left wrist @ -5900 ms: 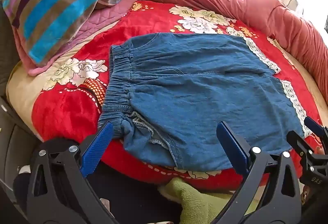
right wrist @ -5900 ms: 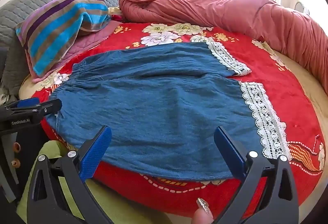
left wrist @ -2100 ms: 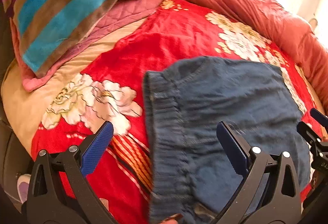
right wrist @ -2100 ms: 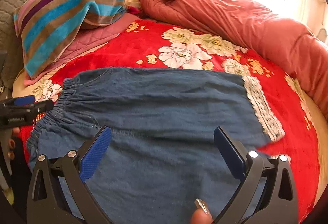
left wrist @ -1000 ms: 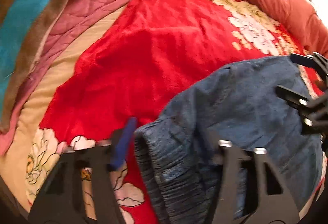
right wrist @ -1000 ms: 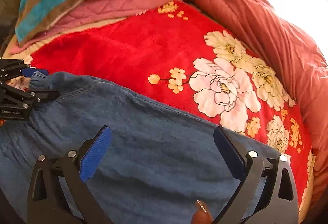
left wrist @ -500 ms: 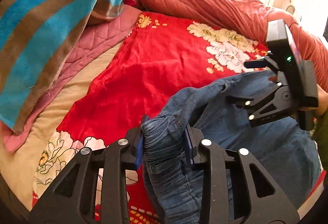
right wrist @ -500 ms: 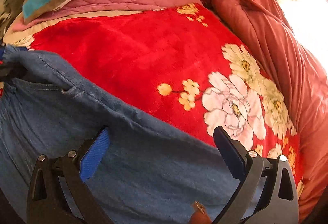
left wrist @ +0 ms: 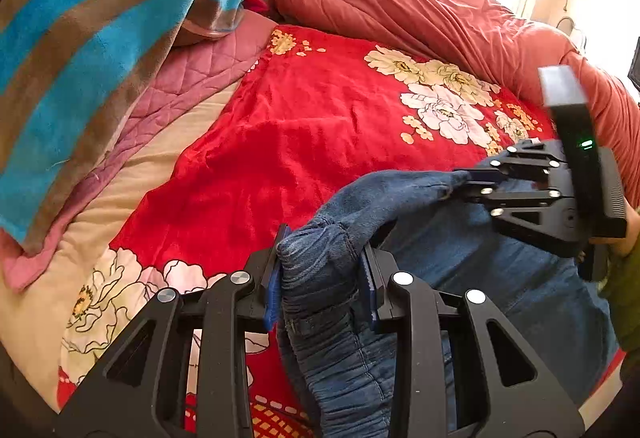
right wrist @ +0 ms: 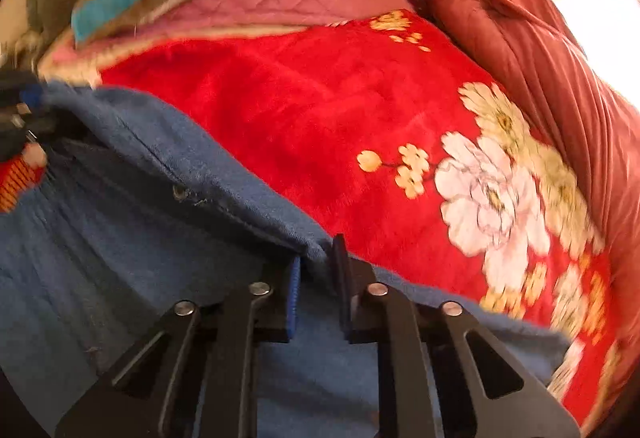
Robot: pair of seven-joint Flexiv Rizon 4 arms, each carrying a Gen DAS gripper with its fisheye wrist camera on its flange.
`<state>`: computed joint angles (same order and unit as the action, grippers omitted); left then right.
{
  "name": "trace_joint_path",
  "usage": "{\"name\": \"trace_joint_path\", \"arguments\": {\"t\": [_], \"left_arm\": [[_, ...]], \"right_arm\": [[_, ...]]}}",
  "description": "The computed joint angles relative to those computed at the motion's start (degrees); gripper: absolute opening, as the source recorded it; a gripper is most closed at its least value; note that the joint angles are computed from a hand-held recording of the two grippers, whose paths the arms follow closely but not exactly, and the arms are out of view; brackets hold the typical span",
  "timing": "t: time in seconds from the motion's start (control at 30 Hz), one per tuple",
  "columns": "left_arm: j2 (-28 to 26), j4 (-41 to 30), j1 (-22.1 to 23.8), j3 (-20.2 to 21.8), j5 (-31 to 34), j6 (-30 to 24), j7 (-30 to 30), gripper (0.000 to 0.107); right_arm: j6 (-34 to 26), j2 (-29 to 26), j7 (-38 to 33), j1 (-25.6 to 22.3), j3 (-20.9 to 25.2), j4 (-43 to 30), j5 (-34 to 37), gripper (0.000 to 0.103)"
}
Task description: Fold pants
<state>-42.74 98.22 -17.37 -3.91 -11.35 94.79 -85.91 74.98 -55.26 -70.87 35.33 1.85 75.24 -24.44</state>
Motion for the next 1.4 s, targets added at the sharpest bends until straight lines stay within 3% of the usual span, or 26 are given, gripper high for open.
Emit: {"name": "trace_joint_path", "arguments": {"t": [0.23, 0.33, 0.57, 0.7, 0.9, 1.07, 1.17, 1.23, 1.3, 1.4], "left_arm": [[0.91, 2.93, 3.73, -5.04, 0.73, 3.38, 0.86, 0.023], [1.54, 4.04, 2.9, -4.45, 1.26, 5.42, 0.99, 0.023], [3.71, 8.67, 5.47, -8.24, 4.07, 11.72, 0.85, 0.023], [6.57, 13.17, 5.1, -8.38, 5.66, 15.34, -0.19, 0.023], [10.28, 18.17, 2.83, -6.66, 5.85, 13.86, -0.29, 0.024], [11.44, 22.55, 8.88, -12.73, 7.94, 12.22, -2.57, 0.026], [11.7, 23.37, 9.64, -13.23, 8.54, 11.77, -3.32, 0.026], [11.96, 23.63, 8.78, -12.23, 8.54, 11.44, -3.4, 0.026], [12.16, 23.65, 7.9, -11.18, 8.27, 10.51, -3.25, 0.029], [12.8, 23.27, 0.47, -3.28, 5.79, 9.03, -2.75, 0.036]], "right_arm": [[17.1, 7.44, 7.98, 1.78, -2.72, 14.85, 4.64, 0.009], [23.04, 10.22, 9.66, 4.83, -5.53, 20.69, 6.76, 0.009], [32.79, 16.57, 8.59, 13.3, -10.29, 32.89, 15.73, 0.009], [35.25, 19.54, 5.49, 17.74, -11.79, 37.46, 21.41, 0.009], [35.21, 22.59, 1.98, 24.26, -14.19, 41.97, 28.21, 0.009], [33.28, 23.59, 0.13, 28.94, -15.94, 44.43, 30.11, 0.009], [33.17, 23.5, 0.21, 30.39, -15.75, 45.43, 30.37, 0.009], [33.01, 23.39, 0.58, 29.69, -14.31, 45.59, 30.01, 0.009], [31.76, 22.98, 0.68, 32.02, -16.04, 45.88, 29.99, 0.009], [30.74, 22.47, 1.02, 33.59, -16.95, 46.18, 28.77, 0.009]]}}
